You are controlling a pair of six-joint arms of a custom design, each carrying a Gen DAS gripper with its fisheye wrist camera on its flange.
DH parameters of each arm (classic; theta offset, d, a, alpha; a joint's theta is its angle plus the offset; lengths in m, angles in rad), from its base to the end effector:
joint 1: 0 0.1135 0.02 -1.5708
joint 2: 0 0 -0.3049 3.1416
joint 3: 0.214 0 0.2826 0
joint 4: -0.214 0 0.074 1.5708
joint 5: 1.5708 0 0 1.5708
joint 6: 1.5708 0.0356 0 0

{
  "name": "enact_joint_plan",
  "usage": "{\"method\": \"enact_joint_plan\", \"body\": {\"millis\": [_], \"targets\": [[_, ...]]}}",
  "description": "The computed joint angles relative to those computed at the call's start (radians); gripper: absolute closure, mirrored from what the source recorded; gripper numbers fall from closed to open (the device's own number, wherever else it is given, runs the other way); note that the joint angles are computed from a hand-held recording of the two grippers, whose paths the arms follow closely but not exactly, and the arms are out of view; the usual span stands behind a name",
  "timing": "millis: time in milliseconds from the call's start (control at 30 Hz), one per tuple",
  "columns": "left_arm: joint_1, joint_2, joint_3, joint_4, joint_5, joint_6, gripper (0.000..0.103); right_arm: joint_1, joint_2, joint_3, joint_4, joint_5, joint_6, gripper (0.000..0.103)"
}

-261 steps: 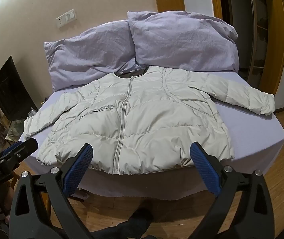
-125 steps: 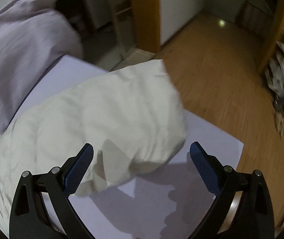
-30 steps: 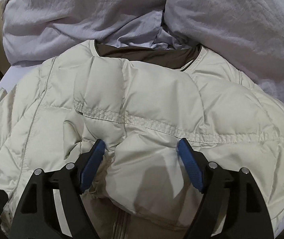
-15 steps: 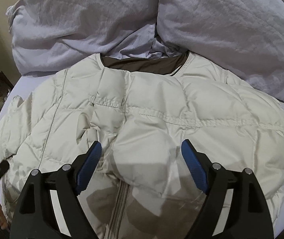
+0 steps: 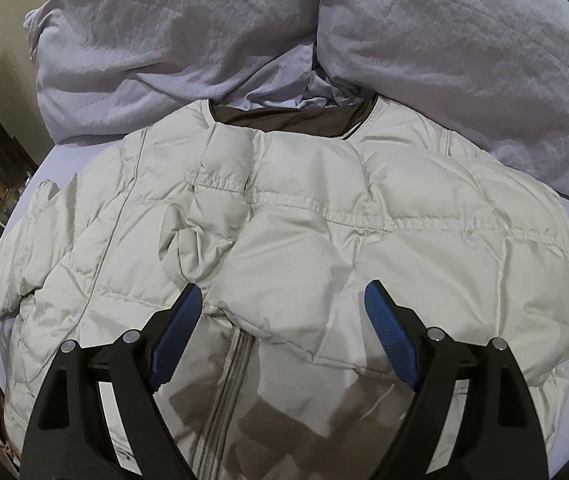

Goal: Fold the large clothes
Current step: 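Grasp the other sleeve with the left gripper and fold it across the body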

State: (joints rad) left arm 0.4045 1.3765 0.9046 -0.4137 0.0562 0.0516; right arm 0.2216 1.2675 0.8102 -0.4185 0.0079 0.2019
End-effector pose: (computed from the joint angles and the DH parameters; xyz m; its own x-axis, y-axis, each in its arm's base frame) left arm 0.2800 0.1177 0.2558 -0.7294 -0.2563 -0.6342 -0.3231 0.9463 -0.0108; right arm 0.2668 0.0598 0.2522 -0.7771 0.0305 -0.6286 -0.0602 0.9906 0.1225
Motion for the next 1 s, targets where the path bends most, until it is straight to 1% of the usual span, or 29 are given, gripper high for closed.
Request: {"method": "enact_joint_plan", "body": {"millis": [100,233,333,500,600,767,833,900,933,967,1000], "targets": [[0.088,0.062,0.039,0.02,-0.027,0.028,0.002,-0.01,-0.008,-0.004,-0.003,-0.009,-0.011,0.018],[0.165,0.118,0.07,0.035,-0.053,0.069,0.002,-0.02,-0.017,-0.008,-0.007,-0.014,-0.024,0.018],[0.223,0.175,0.104,0.029,-0.068,0.065,0.002,-0.015,-0.024,-0.007,-0.015,-0.002,-0.03,0.018],[0.325,0.255,0.153,-0.019,-0.033,0.046,0.002,0.002,-0.031,-0.004,-0.022,0.026,-0.038,0.017],[0.345,0.275,0.136,-0.01,-0.012,0.051,0.002,0.007,-0.03,-0.004,-0.021,0.036,-0.038,0.016],[0.358,0.282,0.127,-0.024,0.032,0.014,0.004,0.017,-0.03,-0.002,-0.022,0.042,-0.037,0.016],[0.346,0.274,0.117,-0.014,0.02,0.004,0.004,0.021,-0.034,-0.006,-0.021,0.043,-0.037,0.016],[0.34,0.263,0.104,-0.005,0.016,-0.004,0.007,0.02,-0.038,-0.009,-0.021,0.041,-0.036,0.016],[0.336,0.255,0.096,0.005,0.02,-0.004,0.013,0.019,-0.039,-0.011,-0.02,0.039,-0.036,0.016],[0.332,0.244,0.088,0.013,0.028,-0.001,0.024,0.018,-0.041,-0.013,-0.019,0.037,-0.035,0.016],[0.327,0.238,0.082,0.018,0.033,0.0,0.031,0.017,-0.041,-0.014,-0.019,0.036,-0.035,0.016]]}}
